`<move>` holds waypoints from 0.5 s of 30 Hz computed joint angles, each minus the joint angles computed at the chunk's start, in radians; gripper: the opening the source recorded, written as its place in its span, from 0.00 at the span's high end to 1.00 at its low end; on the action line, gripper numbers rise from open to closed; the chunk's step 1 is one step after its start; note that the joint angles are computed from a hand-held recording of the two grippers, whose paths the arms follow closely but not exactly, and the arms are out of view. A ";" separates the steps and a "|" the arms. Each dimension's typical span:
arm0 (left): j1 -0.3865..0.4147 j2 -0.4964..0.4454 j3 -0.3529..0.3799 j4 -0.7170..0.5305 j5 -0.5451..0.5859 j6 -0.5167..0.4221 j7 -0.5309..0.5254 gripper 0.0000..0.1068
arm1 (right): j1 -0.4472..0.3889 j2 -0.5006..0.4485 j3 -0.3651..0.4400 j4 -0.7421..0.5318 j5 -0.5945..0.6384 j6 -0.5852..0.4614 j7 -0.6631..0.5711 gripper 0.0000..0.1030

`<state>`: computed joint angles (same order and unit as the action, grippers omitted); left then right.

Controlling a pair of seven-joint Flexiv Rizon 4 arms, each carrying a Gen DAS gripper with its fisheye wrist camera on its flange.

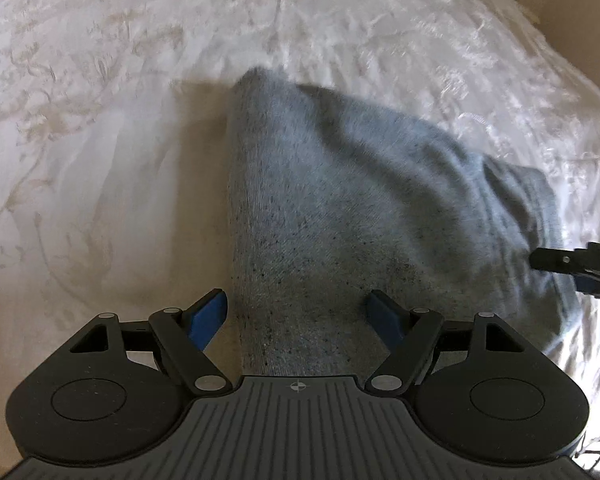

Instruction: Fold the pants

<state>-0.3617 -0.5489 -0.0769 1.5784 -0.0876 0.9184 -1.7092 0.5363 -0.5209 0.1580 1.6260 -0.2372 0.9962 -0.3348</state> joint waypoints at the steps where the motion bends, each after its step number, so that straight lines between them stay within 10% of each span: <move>1: 0.000 -0.011 -0.001 -0.009 -0.001 -0.013 -0.001 0.28 | -0.011 -0.011 0.015 -0.009 0.017 0.001 -0.022 0.01; 15: 0.019 -0.101 -0.026 -0.088 -0.087 -0.084 -0.007 0.04 | 0.001 -0.065 0.002 -0.028 0.042 0.044 -0.062 0.00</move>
